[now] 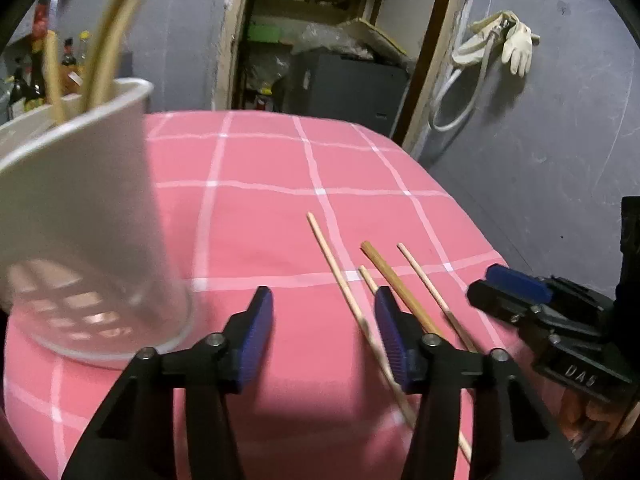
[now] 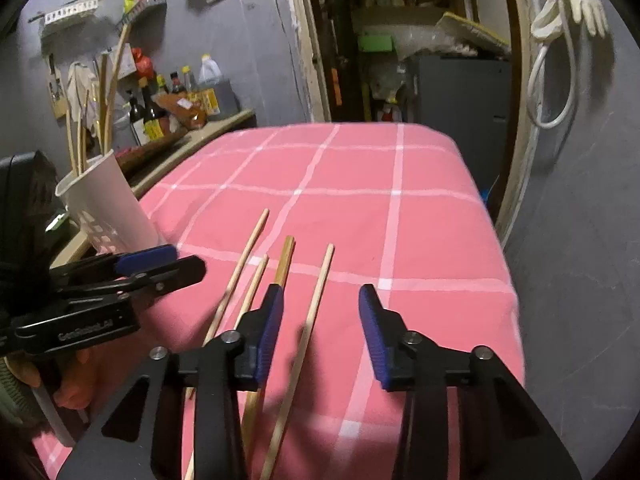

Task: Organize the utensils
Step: 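Grasp a plain chopstick with the left gripper while the right gripper grasps a thin chopstick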

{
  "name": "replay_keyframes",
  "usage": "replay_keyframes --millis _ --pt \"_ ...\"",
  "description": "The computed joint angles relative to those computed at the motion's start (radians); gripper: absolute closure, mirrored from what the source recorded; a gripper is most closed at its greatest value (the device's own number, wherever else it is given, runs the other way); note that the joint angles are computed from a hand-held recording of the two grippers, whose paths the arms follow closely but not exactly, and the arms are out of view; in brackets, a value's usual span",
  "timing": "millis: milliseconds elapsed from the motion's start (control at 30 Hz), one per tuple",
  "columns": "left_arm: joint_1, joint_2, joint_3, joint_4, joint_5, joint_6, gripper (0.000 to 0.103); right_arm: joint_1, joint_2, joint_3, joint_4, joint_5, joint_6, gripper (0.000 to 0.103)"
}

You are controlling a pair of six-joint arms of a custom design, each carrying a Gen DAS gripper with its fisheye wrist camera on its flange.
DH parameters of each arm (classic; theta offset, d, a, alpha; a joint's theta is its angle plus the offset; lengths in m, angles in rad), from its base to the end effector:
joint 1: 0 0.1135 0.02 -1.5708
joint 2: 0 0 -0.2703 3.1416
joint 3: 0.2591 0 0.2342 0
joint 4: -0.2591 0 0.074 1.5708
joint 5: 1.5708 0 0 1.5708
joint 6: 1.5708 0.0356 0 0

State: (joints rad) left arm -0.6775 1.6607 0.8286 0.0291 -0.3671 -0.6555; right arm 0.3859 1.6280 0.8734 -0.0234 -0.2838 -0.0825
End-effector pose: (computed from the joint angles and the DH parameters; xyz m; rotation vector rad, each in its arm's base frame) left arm 0.2539 -0.1878 0.1786 -0.1479 2.3144 -0.2401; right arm 0.2914 0.1291 0.1961 -0.6838 2.2592 0.4818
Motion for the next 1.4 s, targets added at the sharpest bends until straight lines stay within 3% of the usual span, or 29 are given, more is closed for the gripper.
replay_keyframes --millis 367,700,867,1000,1133,1400 --pt "0.079 0.086 0.106 -0.071 0.167 0.028 0.082 0.010 0.106 0.116 -0.118 -0.016 -0.001 0.082" --pt "0.126 0.118 0.155 -0.104 0.243 0.026 0.090 0.011 0.201 0.231 -0.203 -0.008 0.015 0.083" --pt "0.125 0.124 0.167 -0.112 0.251 0.022 0.095 0.030 0.234 0.283 -0.238 0.024 0.021 0.083" --pt "0.126 0.114 0.160 -0.117 0.254 0.019 0.097 0.036 0.254 0.316 -0.265 0.031 0.028 0.094" --pt "0.122 0.105 0.156 -0.125 0.255 0.011 0.100 0.029 0.259 0.326 -0.279 0.015 0.053 0.098" --pt "0.073 0.018 0.080 -0.080 0.185 0.004 0.101 -0.026 0.148 0.173 -0.155 -0.104 0.144 0.100"
